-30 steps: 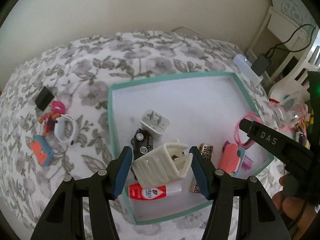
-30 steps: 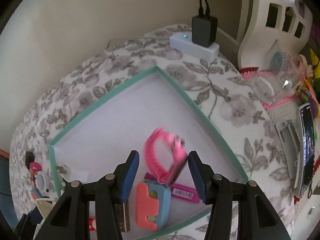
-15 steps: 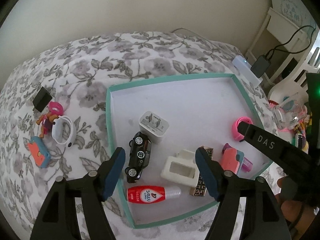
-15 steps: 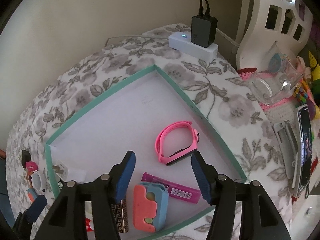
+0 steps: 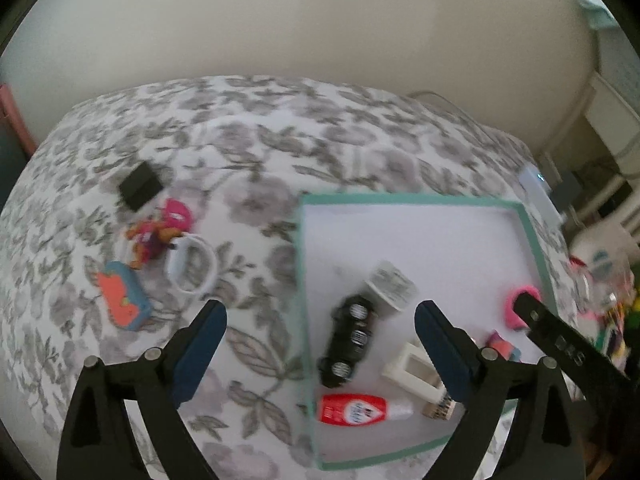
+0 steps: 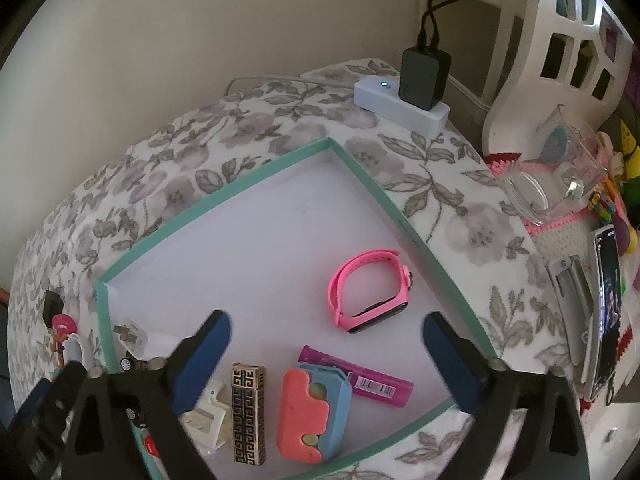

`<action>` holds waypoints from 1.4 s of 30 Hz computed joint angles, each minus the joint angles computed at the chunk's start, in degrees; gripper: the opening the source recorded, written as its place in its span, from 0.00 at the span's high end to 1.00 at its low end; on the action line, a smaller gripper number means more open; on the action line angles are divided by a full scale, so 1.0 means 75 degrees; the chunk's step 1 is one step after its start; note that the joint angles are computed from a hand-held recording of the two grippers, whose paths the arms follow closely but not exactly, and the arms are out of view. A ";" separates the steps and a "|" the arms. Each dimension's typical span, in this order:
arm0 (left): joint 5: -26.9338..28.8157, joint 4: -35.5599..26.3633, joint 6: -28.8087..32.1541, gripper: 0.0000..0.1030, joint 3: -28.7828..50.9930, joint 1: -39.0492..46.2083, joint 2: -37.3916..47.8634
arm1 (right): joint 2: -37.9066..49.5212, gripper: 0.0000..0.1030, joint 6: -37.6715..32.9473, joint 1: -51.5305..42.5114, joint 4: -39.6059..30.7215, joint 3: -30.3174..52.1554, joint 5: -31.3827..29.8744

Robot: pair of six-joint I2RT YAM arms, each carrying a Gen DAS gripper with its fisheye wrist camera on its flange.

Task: Organize rigid objects
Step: 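Move both open tools back toward the remaining items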

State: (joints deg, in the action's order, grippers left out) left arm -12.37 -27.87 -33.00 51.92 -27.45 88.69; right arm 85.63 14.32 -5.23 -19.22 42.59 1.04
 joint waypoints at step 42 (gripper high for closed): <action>0.0555 -0.0591 0.1378 0.03 -0.0176 0.6198 0.0316 | 0.1129 0.00 0.1099 0.5351 0.1400 0.0986 0.0306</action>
State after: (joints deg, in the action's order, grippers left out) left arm -8.21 -32.30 -22.67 50.60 19.03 91.06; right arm 94.10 22.56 34.90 -8.73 49.99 3.34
